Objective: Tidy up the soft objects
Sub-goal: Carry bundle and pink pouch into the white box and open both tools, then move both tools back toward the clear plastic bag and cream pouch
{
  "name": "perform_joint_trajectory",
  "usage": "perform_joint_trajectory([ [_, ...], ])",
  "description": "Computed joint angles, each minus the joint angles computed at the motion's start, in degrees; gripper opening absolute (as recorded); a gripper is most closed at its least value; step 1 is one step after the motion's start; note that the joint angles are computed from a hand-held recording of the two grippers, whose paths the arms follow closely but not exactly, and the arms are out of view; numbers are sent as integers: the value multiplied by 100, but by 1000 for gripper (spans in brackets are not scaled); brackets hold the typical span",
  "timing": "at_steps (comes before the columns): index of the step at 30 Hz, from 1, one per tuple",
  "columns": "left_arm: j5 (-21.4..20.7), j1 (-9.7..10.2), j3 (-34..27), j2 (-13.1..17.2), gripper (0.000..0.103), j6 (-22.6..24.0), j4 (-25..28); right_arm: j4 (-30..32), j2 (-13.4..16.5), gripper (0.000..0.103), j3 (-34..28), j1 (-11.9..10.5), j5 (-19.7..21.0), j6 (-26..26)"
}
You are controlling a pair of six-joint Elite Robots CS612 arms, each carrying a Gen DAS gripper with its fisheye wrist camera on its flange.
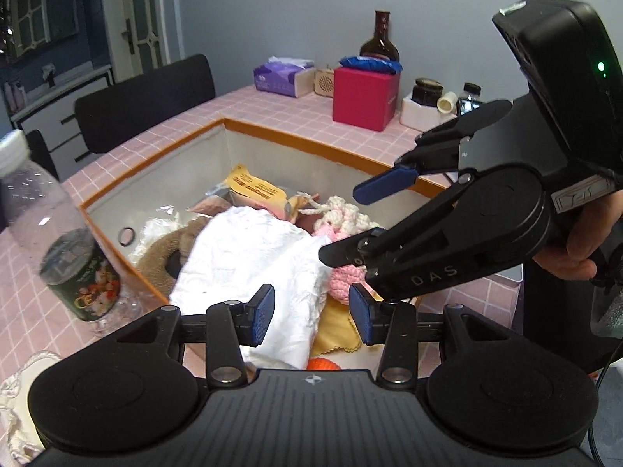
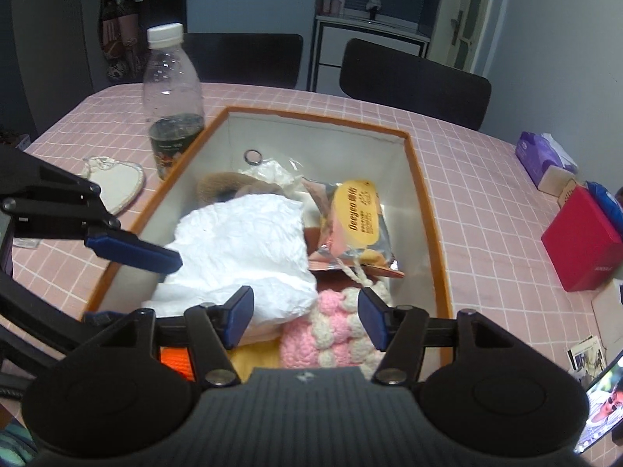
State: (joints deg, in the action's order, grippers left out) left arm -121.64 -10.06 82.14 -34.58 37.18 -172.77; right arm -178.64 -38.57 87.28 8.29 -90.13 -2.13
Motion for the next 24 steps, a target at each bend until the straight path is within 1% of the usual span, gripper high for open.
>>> perform_joint_trajectory([
  [2,2,45,104,-2,50,-215,-418,-88,-14,64,27,22,31,-32],
  [5,33,117,231,19,50,-602,-974,-287,-28,67,76,94,-96,-96],
  [9,88,236,317,91,50,-1134,-1648,-619,-52,75,152,189,-172,-150],
  [12,127,346,341,150,50,-1544,-2092,-833,-63,76,188,277,-212,-145],
  [15,202,447,378,198,50,-1881,-2517,-1050,-37,77,186,374,-162,-125],
  [20,490,582,481,234,50,-2172,-3017,-1306,112,81,42,594,-172,-377],
  [24,793,683,537,271,51,-2295,-3248,-1296,289,81,-167,717,48,-388],
])
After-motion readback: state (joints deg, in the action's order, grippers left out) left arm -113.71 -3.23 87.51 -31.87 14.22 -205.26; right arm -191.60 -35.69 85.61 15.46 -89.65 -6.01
